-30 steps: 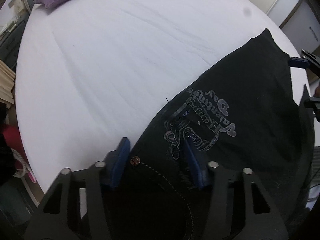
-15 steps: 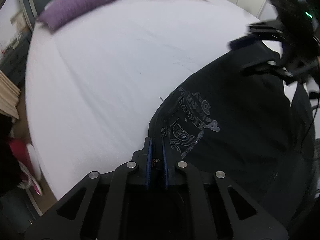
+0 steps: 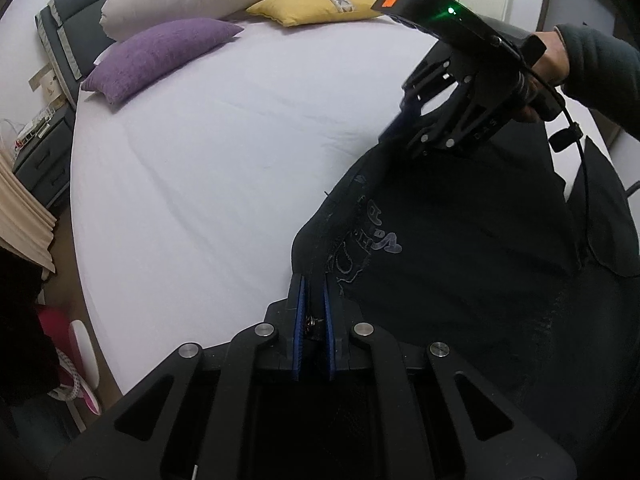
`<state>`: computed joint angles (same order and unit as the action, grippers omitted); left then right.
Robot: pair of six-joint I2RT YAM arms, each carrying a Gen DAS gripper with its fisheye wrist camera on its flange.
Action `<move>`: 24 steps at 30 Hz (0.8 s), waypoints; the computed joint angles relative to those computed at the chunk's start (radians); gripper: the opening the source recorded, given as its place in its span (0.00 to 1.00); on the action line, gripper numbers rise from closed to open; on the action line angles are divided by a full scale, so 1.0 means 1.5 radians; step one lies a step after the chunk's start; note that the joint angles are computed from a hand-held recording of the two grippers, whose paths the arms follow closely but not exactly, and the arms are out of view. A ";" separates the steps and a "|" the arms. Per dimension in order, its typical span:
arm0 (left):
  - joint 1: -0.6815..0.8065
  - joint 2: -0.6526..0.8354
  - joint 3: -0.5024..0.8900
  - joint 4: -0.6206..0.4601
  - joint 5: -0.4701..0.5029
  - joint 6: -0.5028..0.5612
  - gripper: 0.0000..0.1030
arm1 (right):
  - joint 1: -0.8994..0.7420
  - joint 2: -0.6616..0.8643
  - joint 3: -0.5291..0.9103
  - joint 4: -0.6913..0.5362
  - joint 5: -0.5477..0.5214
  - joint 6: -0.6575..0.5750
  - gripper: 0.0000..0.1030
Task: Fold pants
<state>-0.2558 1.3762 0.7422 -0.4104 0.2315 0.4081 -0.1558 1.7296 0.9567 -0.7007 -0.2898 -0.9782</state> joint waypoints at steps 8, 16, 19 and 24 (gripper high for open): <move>-0.014 -0.042 -0.030 0.009 -0.008 -0.024 0.07 | -0.030 -0.070 -0.018 -0.037 -0.035 -0.009 0.08; -0.053 -0.151 -0.064 -0.048 -0.024 -0.060 0.07 | -0.011 -0.180 -0.094 -0.028 -0.088 0.078 0.05; -0.093 -0.238 -0.097 -0.094 -0.038 -0.086 0.07 | -0.007 -0.238 -0.137 -0.040 -0.097 0.087 0.05; -0.198 -0.378 -0.151 -0.174 -0.091 -0.158 0.07 | -0.073 -0.331 -0.198 -0.125 -0.113 0.008 0.05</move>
